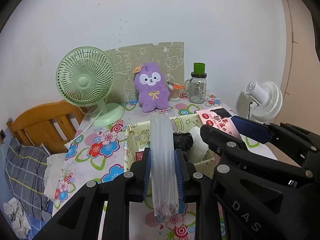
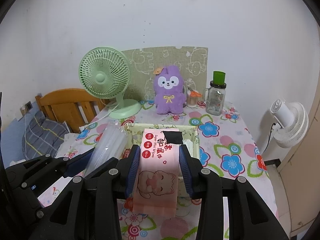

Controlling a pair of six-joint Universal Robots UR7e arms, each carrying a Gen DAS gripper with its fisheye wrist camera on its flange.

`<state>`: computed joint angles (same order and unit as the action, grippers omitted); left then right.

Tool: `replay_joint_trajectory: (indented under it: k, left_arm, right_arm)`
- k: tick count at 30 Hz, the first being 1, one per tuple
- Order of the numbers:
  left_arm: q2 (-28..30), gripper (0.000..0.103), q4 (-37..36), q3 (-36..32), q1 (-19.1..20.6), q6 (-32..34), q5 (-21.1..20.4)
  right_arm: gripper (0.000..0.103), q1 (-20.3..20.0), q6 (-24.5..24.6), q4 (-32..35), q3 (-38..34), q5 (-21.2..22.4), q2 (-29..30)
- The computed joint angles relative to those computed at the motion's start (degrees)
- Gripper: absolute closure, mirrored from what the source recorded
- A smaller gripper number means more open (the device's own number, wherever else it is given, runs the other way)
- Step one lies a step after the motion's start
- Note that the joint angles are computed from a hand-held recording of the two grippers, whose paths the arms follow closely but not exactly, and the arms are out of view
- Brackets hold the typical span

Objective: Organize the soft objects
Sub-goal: 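Lift and carry the cup stack with the left tool while the right tool carries the wipes toward the box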

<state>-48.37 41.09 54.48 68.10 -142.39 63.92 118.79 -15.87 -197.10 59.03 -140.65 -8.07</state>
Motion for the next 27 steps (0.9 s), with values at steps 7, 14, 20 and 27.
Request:
replay_joint_trajectory:
  k: [7,14,20,27]
  left_arm:
    - [3.57,0.081,1.65,-5.35,0.3,0.37,0.06]
    - [7.29,0.081,4.13,-10.92,0.63,0.0,0.0]
    - [11.1,0.081,6.99,-16.83,1.21,-0.58,0.26]
    - [15.88,0.08,10.89,-23.64,1.67,-1.31,0.16]
  right_arm:
    - [0.06,-1.1,-0.66,1.96,-3.46,0.66,1.03]
    - [0.06,-2.26,-0.72,3.75,-5.86,1.42,1.64]
    - [0.06,-3.15,-0.89,5.09,-7.75,1.96,2.21]
    - [0.06,-4.22,-0.9,6.53,-8.99,2.51,2.59]
